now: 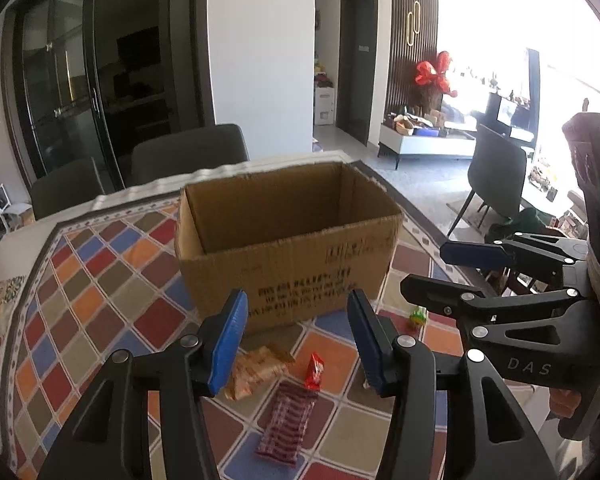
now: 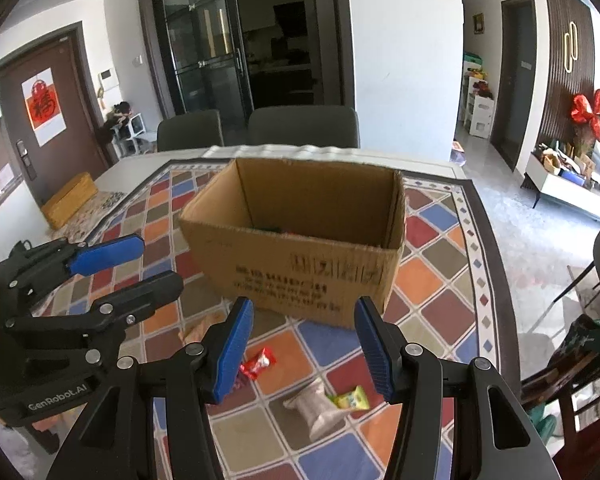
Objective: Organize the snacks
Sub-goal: 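Move both open tools back down toward the remaining snacks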
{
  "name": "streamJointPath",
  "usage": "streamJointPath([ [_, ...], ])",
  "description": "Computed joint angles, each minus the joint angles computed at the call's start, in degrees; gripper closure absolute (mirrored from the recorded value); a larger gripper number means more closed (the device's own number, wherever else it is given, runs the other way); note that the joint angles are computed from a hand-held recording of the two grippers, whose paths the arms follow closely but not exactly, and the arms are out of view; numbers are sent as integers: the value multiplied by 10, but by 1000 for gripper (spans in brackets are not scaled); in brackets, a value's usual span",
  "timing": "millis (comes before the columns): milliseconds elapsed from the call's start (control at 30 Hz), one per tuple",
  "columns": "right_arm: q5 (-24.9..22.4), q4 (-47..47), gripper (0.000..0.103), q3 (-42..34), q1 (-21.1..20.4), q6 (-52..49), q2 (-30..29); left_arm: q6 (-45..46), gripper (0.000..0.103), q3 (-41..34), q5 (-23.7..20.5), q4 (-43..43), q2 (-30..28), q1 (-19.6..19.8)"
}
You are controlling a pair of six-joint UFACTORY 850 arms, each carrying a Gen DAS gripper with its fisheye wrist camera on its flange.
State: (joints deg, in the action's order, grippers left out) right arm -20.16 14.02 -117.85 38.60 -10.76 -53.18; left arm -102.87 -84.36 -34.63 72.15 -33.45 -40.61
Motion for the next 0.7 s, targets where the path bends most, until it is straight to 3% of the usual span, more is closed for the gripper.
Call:
streamJointPath([
  [267, -6, 13, 49, 38, 3, -19, 10, -4, 52, 16, 6, -13, -4, -11],
  [700, -41, -14, 49, 67, 4, 2, 4, 38, 52, 27, 60, -79, -28, -11],
])
